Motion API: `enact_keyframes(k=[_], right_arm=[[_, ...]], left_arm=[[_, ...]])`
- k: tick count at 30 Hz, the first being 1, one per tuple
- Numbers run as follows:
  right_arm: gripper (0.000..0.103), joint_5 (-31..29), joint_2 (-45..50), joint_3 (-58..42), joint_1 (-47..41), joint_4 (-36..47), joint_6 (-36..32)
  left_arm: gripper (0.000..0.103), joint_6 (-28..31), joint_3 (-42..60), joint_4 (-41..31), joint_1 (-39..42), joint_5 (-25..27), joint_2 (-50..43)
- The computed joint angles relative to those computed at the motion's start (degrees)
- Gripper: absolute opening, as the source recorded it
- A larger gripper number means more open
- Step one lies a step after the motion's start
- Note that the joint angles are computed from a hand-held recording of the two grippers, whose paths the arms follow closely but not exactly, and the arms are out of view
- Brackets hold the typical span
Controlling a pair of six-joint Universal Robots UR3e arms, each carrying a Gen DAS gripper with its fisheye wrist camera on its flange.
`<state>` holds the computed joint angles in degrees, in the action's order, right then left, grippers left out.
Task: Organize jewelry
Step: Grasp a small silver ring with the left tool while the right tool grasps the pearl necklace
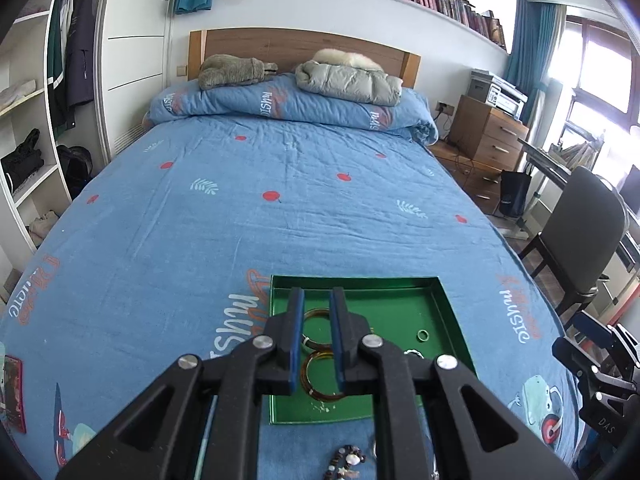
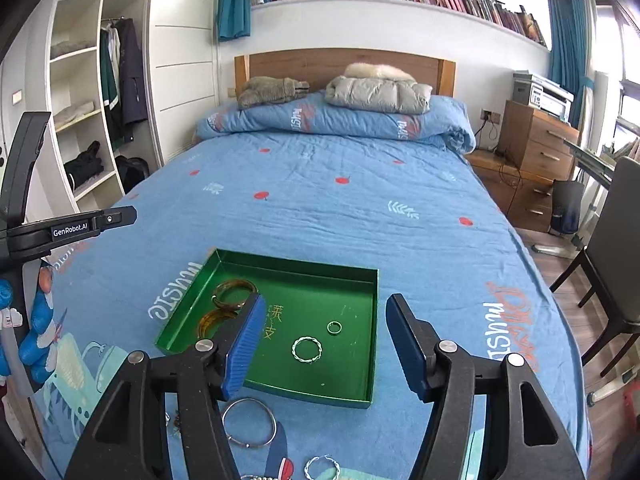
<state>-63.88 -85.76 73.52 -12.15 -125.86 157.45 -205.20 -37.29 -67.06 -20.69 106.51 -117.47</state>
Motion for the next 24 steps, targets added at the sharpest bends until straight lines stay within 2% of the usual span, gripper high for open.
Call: enact_keyframes(k=[3, 6, 8, 11, 18, 22, 24], right_arm=[[0.064, 3.05, -5.96, 2.24, -2.64, 2.87, -0.78], [0.068, 4.84, -11.71, 5.06, -5.05, 4.93, -2.49], [0.071, 6.42, -15.29, 7.06, -6.89, 6.51, -3.68], [0.072, 9.65, -20.48, 10.25, -10.30, 9.38, -5.36], [0.072, 17.66, -32.37, 16.88, -20.12, 19.90, -12.58], [0.072, 23.43, -38.86, 17.28, -28.62, 31.99, -20.53], [0.072, 26.40, -41.06, 16.19, -33.30, 38.83, -24.95]], left_arm=[[0.016, -0.43, -0.98, -1.35, -2.70, 2.63, 3.33], [0.029, -1.74, -6.14, 0.31, -5.49, 5.06, 8.05], [0.033, -2.90, -9.91, 1.15, -7.11, 6.39, 11.10], [0.044, -4.68, -15.00, 1.87, -10.12, 9.78, 15.16], [0.045, -8.81, -27.30, 5.46, -16.31, 16.42, 23.81], [0.045, -10.83, -31.79, 7.50, -19.93, 21.80, 26.86], [0.045, -11.21, -32.61, 6.51, -20.14, 20.95, 28.76]])
